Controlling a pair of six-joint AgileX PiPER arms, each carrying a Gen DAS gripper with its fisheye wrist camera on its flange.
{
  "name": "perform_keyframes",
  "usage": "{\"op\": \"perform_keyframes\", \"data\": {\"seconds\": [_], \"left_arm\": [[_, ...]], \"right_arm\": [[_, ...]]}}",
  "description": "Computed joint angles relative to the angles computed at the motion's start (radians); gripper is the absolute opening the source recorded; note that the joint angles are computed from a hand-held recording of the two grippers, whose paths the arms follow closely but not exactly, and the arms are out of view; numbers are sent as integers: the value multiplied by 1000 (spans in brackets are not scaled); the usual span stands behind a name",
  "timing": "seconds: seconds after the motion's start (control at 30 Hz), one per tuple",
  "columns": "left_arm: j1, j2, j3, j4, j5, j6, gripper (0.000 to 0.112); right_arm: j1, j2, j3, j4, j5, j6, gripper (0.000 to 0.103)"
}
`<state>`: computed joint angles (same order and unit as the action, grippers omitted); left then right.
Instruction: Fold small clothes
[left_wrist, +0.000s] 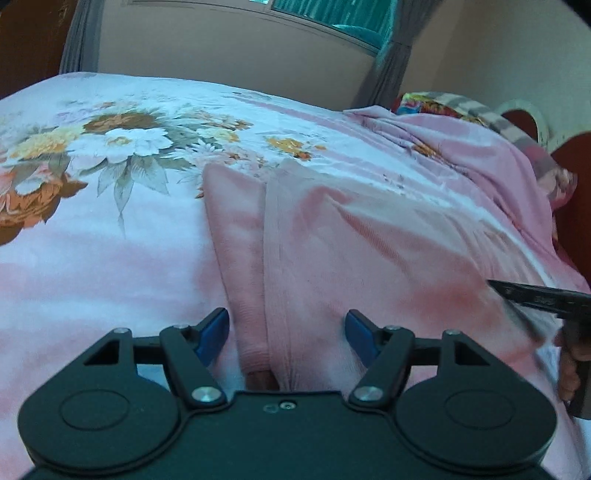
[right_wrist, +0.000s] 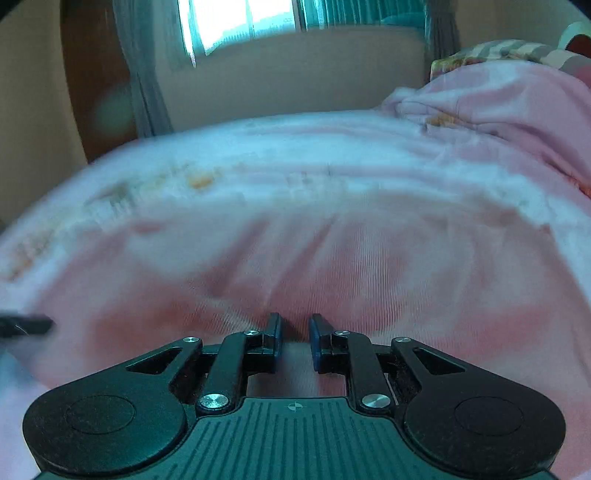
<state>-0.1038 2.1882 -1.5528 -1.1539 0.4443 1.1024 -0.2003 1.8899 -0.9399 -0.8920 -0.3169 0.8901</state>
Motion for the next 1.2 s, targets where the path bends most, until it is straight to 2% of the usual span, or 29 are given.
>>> {"op": "perform_keyframes", "data": {"seconds": [0.07, 0.17, 0.23, 0.3, 0.4, 0.47, 0.53, 0.57, 0.6, 0.63, 0.67, 0.7, 0.77, 0.8, 0.9, 0.93, 0.97, 1.07, 1.1, 1.17, 1.2], "left_arm": [[3, 1, -12, 29, 10, -18, 67], [9, 5, -2, -25, 11, 29, 68], [4, 7, 12, -71, -6, 77, 68], [-1, 5, 22, -91, -17, 103, 68], [3, -12, 36, -118, -27, 124, 67], [3, -31, 63, -235, -77, 229, 67], [3, -31, 55, -224, -103, 184, 67], [5, -4, 24, -158, -81, 104, 67], [2, 11, 8, -111, -74, 64, 67], [-4, 8, 10, -93, -84, 64, 67], [-1, 8, 4, -83, -67, 67, 67], [4, 4, 1, -77, -48, 66, 67], [8, 5, 3, -82, -40, 71, 67], [7, 10, 5, -88, -41, 82, 68], [-4, 12, 11, -92, -62, 93, 68], [-8, 12, 10, -81, -67, 85, 68], [-8, 11, 11, -78, -69, 85, 68], [-2, 13, 13, -100, -60, 106, 68], [-3, 12, 18, -112, -64, 119, 68], [-7, 10, 24, -126, -74, 138, 68], [-9, 10, 24, -122, -77, 136, 68]], "right_arm": [[33, -14, -9, 116, 55, -83, 16], [34, -55, 28, 236, -24, -152, 16], [63, -50, 27, 311, -20, -238, 16], [102, 13, -27, 355, 60, -303, 16], [133, 11, -33, 552, 79, -503, 16], [119, -25, 26, 538, -31, -465, 16], [102, -42, 68, 431, -133, -381, 16], [99, -33, 54, 333, -133, -292, 16], [117, -2, 16, 259, -94, -229, 16], [146, 38, -31, 226, -15, -207, 16], [162, 42, -50, 232, 27, -219, 16], [169, 34, -48, 278, 29, -254, 16], [164, -1, 4, 406, -63, -366, 16], [163, -8, 10, 420, -77, -387, 16], [185, 60, -78, 296, 51, -290, 16], [189, 53, -84, 306, 65, -306, 16], [189, 38, -76, 351, 54, -339, 16], [178, -1, 3, 541, -70, -494, 16], [170, -2, 0, 545, -67, -491, 16], [165, 41, -55, 451, 26, -399, 16], [166, 39, -54, 430, 38, -367, 16]]}}
